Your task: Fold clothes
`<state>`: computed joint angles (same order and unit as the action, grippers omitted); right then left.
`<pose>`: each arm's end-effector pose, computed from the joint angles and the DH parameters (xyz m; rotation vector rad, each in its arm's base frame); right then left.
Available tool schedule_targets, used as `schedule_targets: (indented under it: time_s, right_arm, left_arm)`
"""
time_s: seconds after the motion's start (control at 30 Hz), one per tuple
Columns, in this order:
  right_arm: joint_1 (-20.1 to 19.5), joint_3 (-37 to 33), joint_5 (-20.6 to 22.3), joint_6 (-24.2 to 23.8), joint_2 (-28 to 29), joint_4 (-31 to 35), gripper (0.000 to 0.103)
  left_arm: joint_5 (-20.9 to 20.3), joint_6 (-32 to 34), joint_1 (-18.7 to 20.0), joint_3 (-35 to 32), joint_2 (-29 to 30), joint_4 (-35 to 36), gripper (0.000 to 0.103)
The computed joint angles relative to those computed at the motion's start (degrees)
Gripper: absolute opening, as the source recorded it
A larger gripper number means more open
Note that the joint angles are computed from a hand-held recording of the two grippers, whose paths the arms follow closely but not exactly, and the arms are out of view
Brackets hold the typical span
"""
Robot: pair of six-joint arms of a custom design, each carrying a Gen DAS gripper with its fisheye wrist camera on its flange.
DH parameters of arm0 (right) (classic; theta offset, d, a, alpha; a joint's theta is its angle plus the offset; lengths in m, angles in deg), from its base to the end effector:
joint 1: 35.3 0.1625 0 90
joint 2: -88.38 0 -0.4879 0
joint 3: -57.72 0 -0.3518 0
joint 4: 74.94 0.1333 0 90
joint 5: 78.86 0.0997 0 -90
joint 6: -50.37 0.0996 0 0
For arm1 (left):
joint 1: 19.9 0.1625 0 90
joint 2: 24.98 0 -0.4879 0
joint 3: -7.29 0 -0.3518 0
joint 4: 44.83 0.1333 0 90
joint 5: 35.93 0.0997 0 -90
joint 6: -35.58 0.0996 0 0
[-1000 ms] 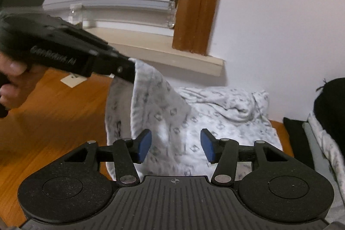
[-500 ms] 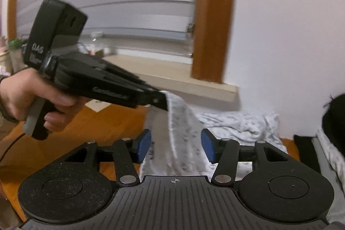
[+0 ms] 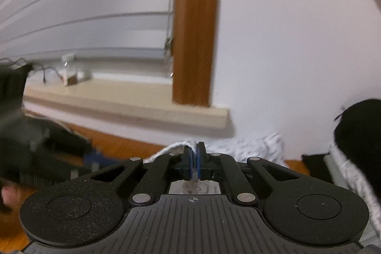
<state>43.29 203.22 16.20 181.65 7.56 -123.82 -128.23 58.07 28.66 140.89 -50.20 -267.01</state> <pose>0.0634 -0.3154 0.2032 0.5999 -1.9945 1.3164 -0.2087 -0.4318 -0.0143 -1.5848 -2.5158 0.6082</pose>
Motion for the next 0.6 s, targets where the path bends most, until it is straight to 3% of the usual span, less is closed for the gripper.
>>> schedule_targets:
  time_s: [0.07,0.1,0.27,0.3,0.37,0.5,0.6]
  right_arm:
    - [1.2,0.1,1.5,0.4,-0.7,-0.9,0.004]
    - [1.8,0.2,2.3,0.6,-1.1,-1.4,0.004]
    - [2.6,0.6,4.0,0.9,-1.9,-3.2,0.004]
    - [2.6,0.6,4.2,0.9,-2.1,-3.1,0.004]
    - [2.4,0.2,4.1,1.3,-2.7,-1.6,0.004]
    - [3.1,-0.2,5.1,1.5,-3.2,0.9,0.004]
    - [7.1,-1.1,6.9,2.3,-2.0,2.4,0.004]
  left_arm:
    - [1.0,-0.3,-0.5,0.6,1.6,-1.5,0.025]
    - [2.6,-0.3,-1.1,1.0,2.8,-3.1,0.037]
    - [9.1,2.1,-3.3,1.3,7.1,-6.7,0.040]
    - [9.6,2.5,-3.2,1.1,7.3,-7.0,0.034]
    - [10.0,3.5,-2.6,0.5,7.1,-6.9,0.007]
    - [8.2,5.5,-0.1,2.0,1.8,-7.4,0.005]
    - [7.4,7.6,1.6,4.8,-5.2,-8.1,0.005]
